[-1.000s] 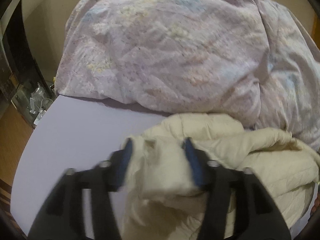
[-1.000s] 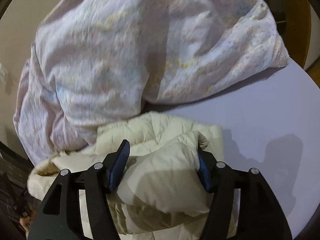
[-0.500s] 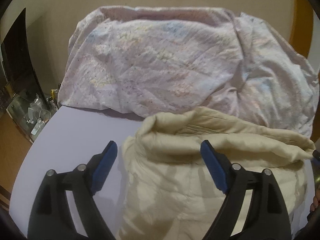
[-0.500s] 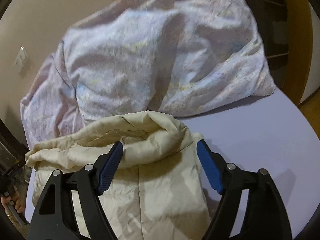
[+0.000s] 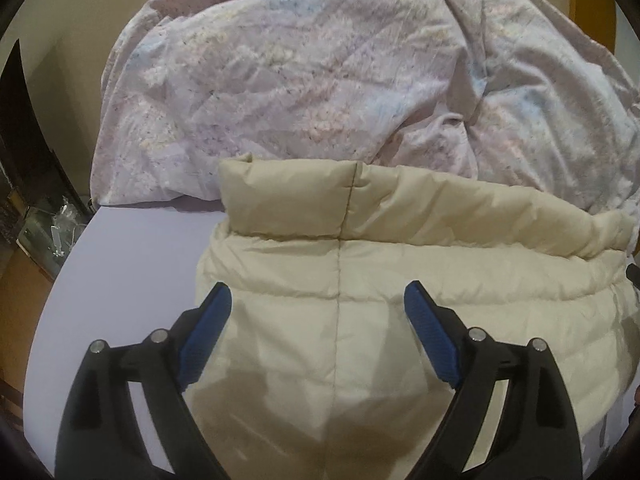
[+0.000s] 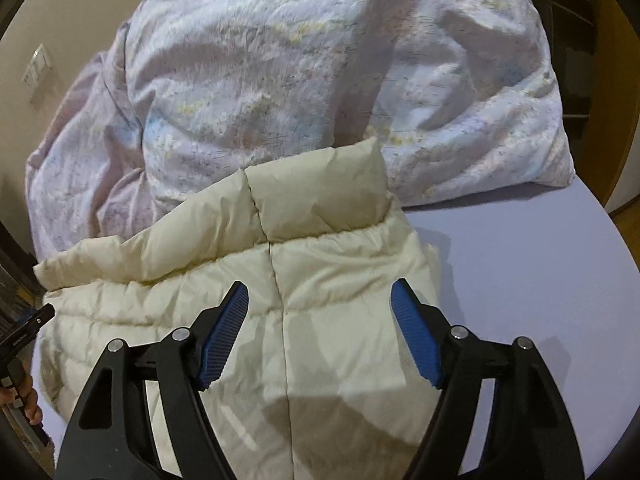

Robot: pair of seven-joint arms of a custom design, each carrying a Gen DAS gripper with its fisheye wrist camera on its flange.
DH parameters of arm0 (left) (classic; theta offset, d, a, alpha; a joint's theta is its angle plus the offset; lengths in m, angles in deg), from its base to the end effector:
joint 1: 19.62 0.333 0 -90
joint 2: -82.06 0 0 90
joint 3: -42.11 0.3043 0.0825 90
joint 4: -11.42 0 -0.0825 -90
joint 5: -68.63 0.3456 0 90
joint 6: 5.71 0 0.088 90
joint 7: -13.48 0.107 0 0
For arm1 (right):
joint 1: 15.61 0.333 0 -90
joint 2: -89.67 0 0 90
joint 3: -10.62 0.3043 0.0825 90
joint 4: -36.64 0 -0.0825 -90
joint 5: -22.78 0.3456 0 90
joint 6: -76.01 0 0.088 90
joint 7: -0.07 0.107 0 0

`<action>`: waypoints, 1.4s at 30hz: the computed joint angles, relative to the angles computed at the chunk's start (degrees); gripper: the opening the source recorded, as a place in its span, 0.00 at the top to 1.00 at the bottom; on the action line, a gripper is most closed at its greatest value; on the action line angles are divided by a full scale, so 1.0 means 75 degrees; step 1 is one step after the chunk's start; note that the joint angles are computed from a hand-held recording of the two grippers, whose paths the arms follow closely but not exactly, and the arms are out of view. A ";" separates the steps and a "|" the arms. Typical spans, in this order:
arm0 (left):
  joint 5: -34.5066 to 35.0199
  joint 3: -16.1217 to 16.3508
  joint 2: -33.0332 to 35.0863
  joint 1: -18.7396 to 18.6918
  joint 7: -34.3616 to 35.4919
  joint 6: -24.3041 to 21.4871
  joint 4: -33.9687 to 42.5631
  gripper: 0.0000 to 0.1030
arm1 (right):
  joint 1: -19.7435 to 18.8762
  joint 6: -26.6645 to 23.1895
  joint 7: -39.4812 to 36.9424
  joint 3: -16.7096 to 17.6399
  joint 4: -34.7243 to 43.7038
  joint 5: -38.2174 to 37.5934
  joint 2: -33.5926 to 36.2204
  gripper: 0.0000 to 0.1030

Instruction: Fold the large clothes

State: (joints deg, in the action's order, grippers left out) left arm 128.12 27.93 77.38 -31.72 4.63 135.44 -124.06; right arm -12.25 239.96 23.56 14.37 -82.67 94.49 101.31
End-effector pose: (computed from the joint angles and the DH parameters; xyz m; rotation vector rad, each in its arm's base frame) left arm 0.4281 -0.2136 0.3884 -2.1015 1.2756 -0.4656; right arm 0.5668 0.0167 0.3794 -1.7870 1.5428 -0.3459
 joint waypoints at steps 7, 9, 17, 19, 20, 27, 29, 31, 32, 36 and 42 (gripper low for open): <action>0.0262 0.0181 0.0855 -0.0028 -0.0096 -0.0395 0.0633 0.15 | 0.0434 0.1789 0.1057 0.0149 0.0429 -0.1222 0.0962 0.26; 0.0378 0.0249 0.0991 -0.0069 -0.0156 -0.0477 0.0705 0.15 | 0.0414 0.2018 0.1318 0.0224 0.0457 -0.1521 0.1146 0.26; 0.0692 0.0504 0.1311 -0.0043 -0.0307 -0.0434 0.0823 0.09 | 0.0591 0.2636 0.2392 0.0163 0.0462 -0.2690 0.1550 0.22; 0.0736 0.0557 0.1363 -0.0009 -0.0371 -0.0352 0.0820 0.06 | 0.0819 0.2622 0.2820 -0.0110 0.0494 -0.3027 0.1638 0.21; 0.0759 0.0573 0.1390 0.0001 -0.0393 -0.0315 0.0826 0.06 | 0.0880 0.2596 0.2990 -0.0195 0.0516 -0.3172 0.1672 0.20; 0.1036 0.0729 0.1573 0.0128 -0.0575 0.0048 0.0818 0.03 | 0.1012 0.2374 0.3980 -0.0509 0.0721 -0.4026 0.1934 0.13; 0.0879 0.0762 0.1588 0.0194 -0.0435 0.0228 0.0790 0.02 | 0.1102 0.2219 0.4319 -0.0679 0.0792 -0.4294 0.1991 0.09; 0.0909 0.0806 0.1585 0.0236 -0.0520 0.0359 0.0740 0.02 | 0.1142 0.2019 0.4613 -0.0797 0.0903 -0.4577 0.2064 0.07; 0.0944 0.0825 0.1579 0.0255 -0.0593 0.0423 0.0705 0.02 | 0.1220 0.1878 0.4805 -0.0917 0.0987 -0.4760 0.2120 0.06; 0.1061 0.0902 0.1498 0.0384 -0.0925 0.0741 0.0493 0.02 | 0.1405 0.1785 0.5342 -0.1164 0.1069 -0.5386 0.2217 0.04; 0.1096 0.0926 0.1471 0.0504 -0.1010 0.0795 0.0378 0.02 | 0.1279 0.1685 0.5888 -0.1191 0.1313 -0.6114 0.2439 0.01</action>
State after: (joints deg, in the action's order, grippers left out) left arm 136.34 34.87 88.42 -27.94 -2.94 141.40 -121.22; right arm -2.66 252.59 67.72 5.44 -72.82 48.63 119.61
